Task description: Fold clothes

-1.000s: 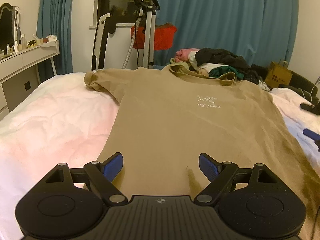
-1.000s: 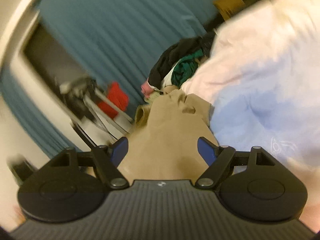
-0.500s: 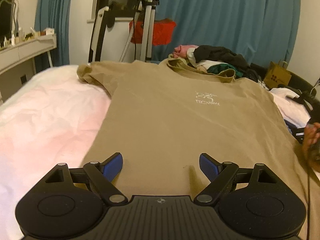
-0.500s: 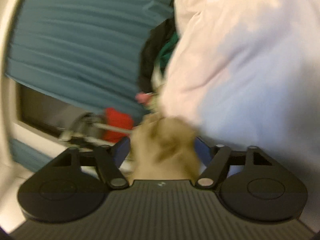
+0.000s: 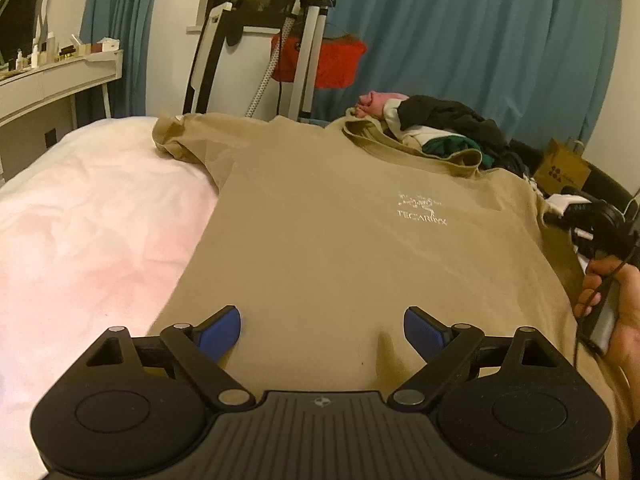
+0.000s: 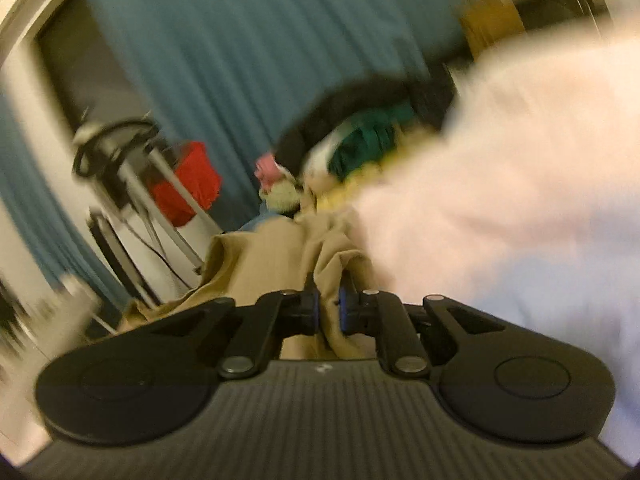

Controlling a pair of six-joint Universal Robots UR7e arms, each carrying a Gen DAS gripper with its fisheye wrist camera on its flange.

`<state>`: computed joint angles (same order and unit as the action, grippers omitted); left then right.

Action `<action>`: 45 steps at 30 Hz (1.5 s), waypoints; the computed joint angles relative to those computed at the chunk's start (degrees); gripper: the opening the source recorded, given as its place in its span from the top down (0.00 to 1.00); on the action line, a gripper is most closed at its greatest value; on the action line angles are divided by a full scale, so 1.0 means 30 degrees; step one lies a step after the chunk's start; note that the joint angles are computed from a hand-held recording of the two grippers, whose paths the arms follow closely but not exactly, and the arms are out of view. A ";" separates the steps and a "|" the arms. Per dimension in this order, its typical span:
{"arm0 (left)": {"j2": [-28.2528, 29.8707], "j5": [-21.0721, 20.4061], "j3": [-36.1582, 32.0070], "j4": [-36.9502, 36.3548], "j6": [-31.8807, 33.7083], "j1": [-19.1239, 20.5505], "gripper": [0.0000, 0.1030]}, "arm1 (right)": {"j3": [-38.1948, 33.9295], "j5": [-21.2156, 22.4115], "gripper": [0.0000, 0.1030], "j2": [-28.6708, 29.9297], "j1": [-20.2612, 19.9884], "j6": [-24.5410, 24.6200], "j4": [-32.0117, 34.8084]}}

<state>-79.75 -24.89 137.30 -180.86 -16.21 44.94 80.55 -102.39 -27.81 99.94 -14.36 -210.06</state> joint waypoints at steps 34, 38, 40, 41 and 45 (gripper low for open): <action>-0.4419 0.0921 0.1365 0.6626 -0.3210 -0.2979 0.15 | 1.3031 -0.3830 0.24 -0.7198 0.5766 0.1480 -0.5269; -0.4420 0.0828 0.1636 0.7212 -0.3007 -0.3548 0.17 | 1.5000 -0.4774 0.24 -0.7637 0.6298 0.2395 -0.6154; -0.3770 0.0894 0.1586 0.6430 -0.1861 -0.3569 0.17 | 1.5196 -0.5171 0.24 -0.7651 0.6297 0.2581 -0.5842; -0.3105 0.0831 0.1300 0.5486 -0.0794 -0.3353 0.18 | 1.5187 -0.5393 0.24 -0.7607 0.6296 0.2329 -0.5916; -0.0197 0.0522 -0.0834 0.2352 0.2531 -0.2121 0.18 | 1.4662 -0.5636 0.24 -0.7130 0.5954 0.0827 -0.7130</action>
